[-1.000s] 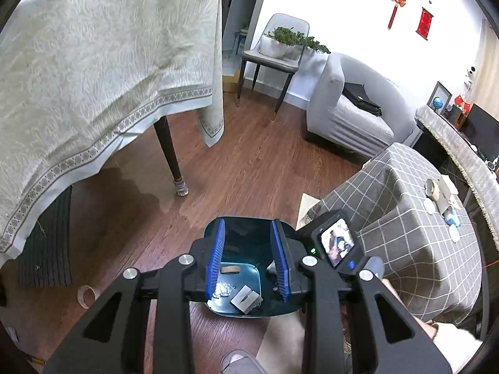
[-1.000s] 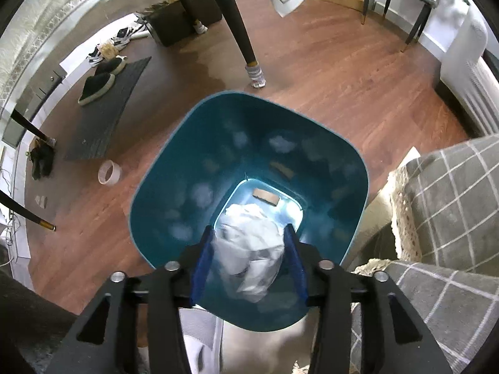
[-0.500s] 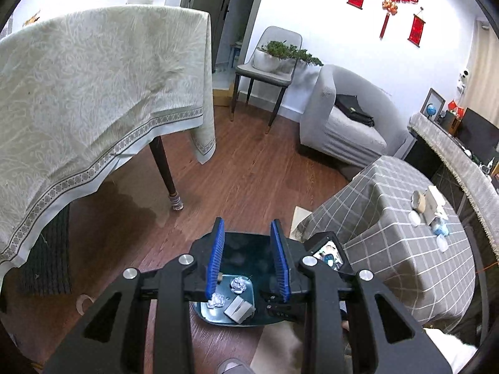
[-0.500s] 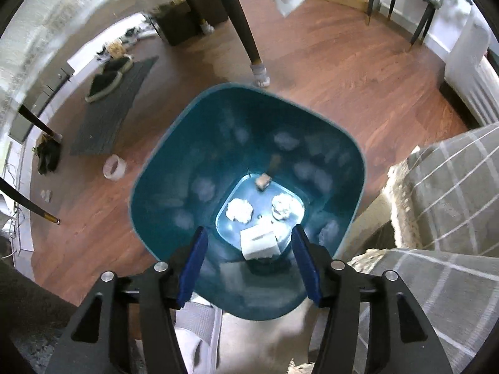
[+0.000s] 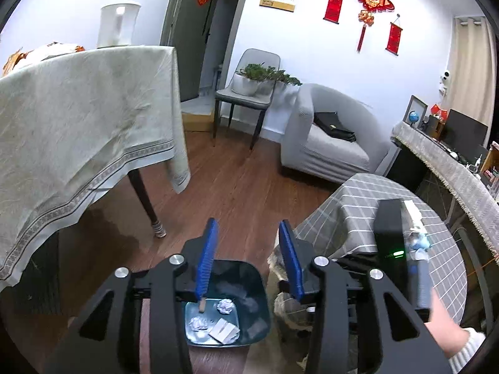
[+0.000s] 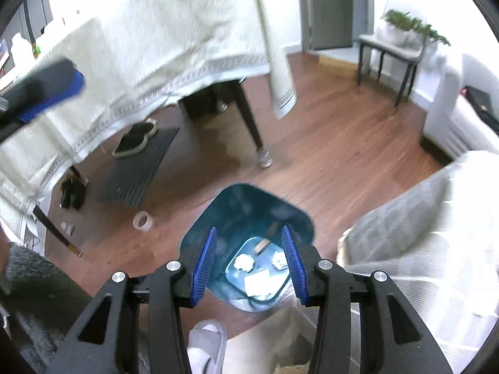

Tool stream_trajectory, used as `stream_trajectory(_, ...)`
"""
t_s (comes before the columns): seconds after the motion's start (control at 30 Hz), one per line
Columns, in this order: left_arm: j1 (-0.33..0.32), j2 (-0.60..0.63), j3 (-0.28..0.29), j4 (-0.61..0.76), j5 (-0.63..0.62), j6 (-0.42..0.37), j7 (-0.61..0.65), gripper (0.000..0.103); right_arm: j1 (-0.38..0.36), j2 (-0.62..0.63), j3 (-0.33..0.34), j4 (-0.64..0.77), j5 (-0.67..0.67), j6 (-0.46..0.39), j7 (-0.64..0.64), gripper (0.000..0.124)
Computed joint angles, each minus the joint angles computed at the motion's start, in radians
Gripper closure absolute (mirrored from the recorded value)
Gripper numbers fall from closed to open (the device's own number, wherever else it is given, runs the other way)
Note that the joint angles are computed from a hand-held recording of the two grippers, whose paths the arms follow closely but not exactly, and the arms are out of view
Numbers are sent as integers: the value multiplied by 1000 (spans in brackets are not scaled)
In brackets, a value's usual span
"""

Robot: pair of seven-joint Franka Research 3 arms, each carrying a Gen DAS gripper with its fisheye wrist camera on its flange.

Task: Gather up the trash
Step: 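Move both tools back over the table toward the plastic lids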

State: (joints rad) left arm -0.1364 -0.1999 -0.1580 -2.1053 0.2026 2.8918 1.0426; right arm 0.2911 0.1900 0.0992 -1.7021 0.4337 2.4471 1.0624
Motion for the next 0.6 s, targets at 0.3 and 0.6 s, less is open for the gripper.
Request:
stream_trajectory(0.3, -28, 95, -48, 109, 56, -16, -37, 42, -48, -143, -42, -127, 16, 73, 0, 79)
stream_trajectory(0.6, -88, 224, -75, 245, 105, -56, -43, 39, -103, -242, -87, -243, -20, 137, 34, 68)
